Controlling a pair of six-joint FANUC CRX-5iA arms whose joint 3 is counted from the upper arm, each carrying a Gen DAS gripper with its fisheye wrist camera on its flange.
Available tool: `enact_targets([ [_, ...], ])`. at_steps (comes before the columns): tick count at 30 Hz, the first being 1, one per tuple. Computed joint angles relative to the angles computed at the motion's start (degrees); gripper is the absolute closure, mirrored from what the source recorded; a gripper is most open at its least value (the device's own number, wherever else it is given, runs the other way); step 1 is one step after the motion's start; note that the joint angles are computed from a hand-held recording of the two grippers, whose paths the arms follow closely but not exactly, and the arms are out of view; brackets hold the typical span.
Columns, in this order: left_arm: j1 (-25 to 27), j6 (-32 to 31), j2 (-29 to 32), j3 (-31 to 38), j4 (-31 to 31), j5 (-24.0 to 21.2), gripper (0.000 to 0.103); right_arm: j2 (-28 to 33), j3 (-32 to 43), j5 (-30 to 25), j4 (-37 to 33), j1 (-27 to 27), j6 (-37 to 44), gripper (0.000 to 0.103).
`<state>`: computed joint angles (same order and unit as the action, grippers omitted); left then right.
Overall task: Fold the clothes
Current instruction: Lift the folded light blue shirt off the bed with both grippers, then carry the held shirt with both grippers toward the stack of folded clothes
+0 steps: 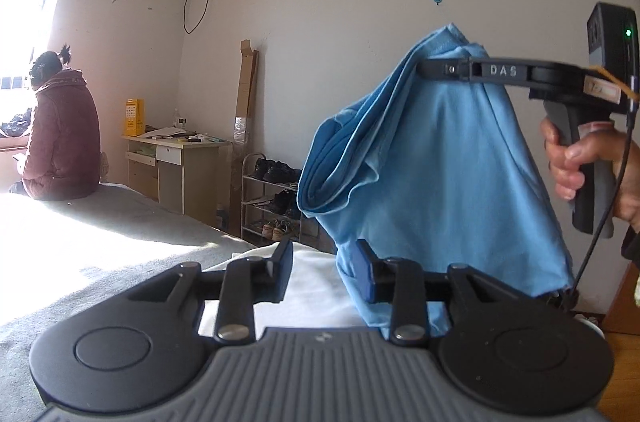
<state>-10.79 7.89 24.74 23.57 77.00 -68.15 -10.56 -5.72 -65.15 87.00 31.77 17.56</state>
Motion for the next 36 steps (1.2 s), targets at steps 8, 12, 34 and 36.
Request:
enact_targets([
  [8, -1.3, -9.3, -2.1, -7.1, 3.6, 4.3, 0.063, 3.7, 7.8, -1.7, 0.9, 7.8, 5.3, 0.092],
  [12, -2.5, -21.1, -7.6, -17.3, 12.9, 9.4, 0.06, 6.5, 12.1, -3.1, 1.3, 12.7, 8.6, 0.092],
  [34, 19.7, -44.3, -15.9, -40.3, 37.5, -7.5, 0.042, 19.9, 27.7, 7.4, -3.5, 27.1, 14.3, 0.092],
  [36, 21.8, -41.9, -14.5, -39.2, 36.3, -10.9, 0.043, 20.3, 28.3, 7.3, -3.6, 27.6, 14.6, 0.092],
])
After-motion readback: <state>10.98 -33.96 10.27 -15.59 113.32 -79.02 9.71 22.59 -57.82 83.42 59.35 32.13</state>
